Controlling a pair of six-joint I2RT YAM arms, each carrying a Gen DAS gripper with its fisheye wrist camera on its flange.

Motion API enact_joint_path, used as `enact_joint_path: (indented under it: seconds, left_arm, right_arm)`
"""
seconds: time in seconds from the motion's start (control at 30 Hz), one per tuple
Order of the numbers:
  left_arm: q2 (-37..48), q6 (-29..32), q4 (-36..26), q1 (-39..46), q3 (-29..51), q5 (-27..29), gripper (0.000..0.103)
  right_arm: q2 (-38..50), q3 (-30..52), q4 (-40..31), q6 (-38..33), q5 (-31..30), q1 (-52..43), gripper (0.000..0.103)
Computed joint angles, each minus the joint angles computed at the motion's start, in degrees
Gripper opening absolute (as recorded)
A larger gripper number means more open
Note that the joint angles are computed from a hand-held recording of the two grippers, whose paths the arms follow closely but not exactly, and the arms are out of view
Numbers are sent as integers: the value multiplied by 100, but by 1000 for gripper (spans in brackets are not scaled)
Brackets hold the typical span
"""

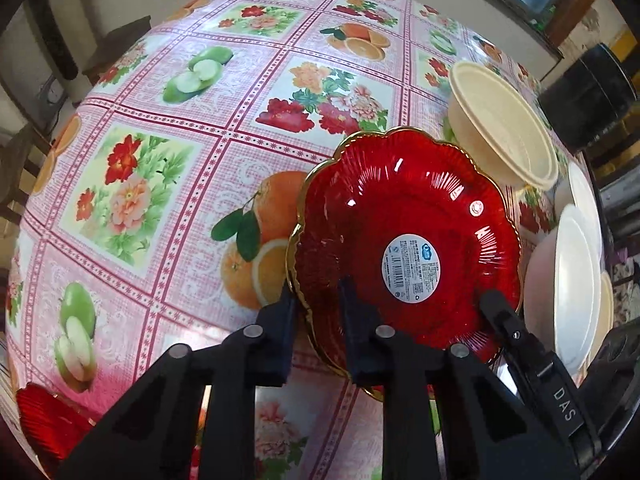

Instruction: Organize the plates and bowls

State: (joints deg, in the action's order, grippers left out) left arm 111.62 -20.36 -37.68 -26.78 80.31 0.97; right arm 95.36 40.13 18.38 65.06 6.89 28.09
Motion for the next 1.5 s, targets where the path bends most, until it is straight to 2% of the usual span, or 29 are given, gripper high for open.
enact_joint_path:
  seconds: [0.17,0.3,0.5,0.6,0.67,0.77,0.83,0.9,1.03,1.2,1.4,1.5]
  left_arm:
    - [-626,253,116,-200,-655,-111,22]
    - [-1301,305,300,-406,-1408,73,22]
    - [-2659,252,640,-955,-2650,27,22]
    - [-3344,192,714,-1391,-3278,-134,22]
    - [-3619,177,707,-1585,-3528,-170,23]
    - [-4254,87,664,-1661,-3968,55,24]
    - [-4781,106,476,-1603,-4131,104,24]
    - [-5325,219,188,-1396,-4204,116,24]
    - [-6438,706,-472,-704,-4283,200,24]
    - [-7567,1879,-1197,849,-4350,569,24]
    - [-7803,3435,-1473,3141,-4527,1522,24]
    - [-7671,3896,-1387,3842,-4639,1814,24]
  right_arm:
    - [-421,-322,-295,69,210,281,13]
    - [-1232,-1180,-33,254,532,659,13]
    - [-2674,-2379,-225,937,1285,1638,14]
    - [-3454,-2744,-752,1540,1863,2356,14]
    - [-4060,-2805,-1434,1939,2368,2891,14]
    - [-4581,-2537,-2581,2439,3110,3636,14]
    - [-4524,-2243,-3054,2664,3465,4059,14]
    - [-4263,-1904,-3199,2627,3626,4281,14]
    - [-3527,-1216,-2952,2129,3720,4442,14]
    - [-2366,-382,-2410,1317,3563,4506,14]
    - [-858,752,-2225,586,3209,4425,14]
    - [-273,1157,-2251,401,3044,4408,15]
